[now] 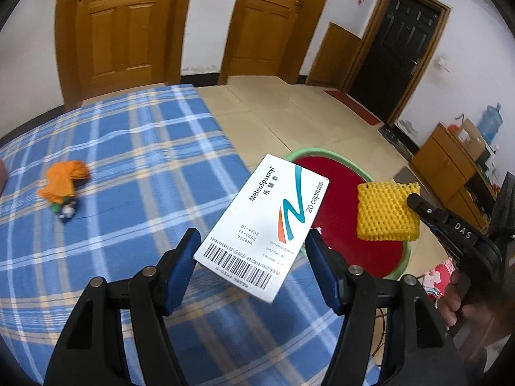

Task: Collect trash
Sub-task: 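Open both tools to drop the box and foam net into the bin, then move both open tools back over the orange cloth toy on the table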

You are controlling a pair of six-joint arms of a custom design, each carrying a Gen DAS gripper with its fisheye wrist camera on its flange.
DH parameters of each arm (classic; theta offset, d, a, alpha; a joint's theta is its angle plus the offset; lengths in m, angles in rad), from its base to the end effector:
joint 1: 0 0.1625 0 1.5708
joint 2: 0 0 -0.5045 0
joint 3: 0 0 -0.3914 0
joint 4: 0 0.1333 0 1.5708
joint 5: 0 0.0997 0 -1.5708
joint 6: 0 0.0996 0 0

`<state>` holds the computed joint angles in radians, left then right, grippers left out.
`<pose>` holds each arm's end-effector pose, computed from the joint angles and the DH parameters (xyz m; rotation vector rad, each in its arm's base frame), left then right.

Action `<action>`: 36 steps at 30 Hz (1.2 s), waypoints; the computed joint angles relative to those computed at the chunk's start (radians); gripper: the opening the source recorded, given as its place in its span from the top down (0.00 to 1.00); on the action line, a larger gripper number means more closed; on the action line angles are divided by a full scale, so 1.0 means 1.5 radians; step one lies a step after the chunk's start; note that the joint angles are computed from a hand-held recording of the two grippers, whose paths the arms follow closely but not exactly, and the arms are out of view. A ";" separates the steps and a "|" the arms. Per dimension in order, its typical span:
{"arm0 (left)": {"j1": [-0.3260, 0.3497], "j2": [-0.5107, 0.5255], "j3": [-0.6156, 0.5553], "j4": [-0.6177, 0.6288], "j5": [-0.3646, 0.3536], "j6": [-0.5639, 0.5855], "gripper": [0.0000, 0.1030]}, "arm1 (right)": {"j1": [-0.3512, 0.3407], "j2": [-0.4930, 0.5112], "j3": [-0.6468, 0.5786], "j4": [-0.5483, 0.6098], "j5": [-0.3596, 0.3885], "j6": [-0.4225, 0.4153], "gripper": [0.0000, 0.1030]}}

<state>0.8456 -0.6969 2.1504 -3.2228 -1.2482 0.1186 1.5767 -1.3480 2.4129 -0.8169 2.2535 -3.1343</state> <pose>-0.2408 -0.5202 0.0247 1.1307 2.6324 -0.4114 0.0725 -0.3512 0.1965 -0.5582 -2.0134 1.5722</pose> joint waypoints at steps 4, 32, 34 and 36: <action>-0.012 0.019 -0.010 0.010 -0.001 0.003 0.35 | -0.028 -0.013 0.018 -0.001 -0.025 0.005 0.83; -0.034 0.042 -0.020 0.019 0.005 -0.014 0.31 | -0.030 -0.041 0.063 -0.038 -0.047 -0.004 0.55; -0.029 0.034 -0.016 0.015 0.013 -0.021 0.31 | -0.022 -0.036 0.060 -0.037 -0.044 -0.006 0.54; -0.026 0.027 -0.011 0.011 0.028 -0.027 0.31 | -0.014 -0.029 0.057 -0.037 -0.044 -0.009 0.53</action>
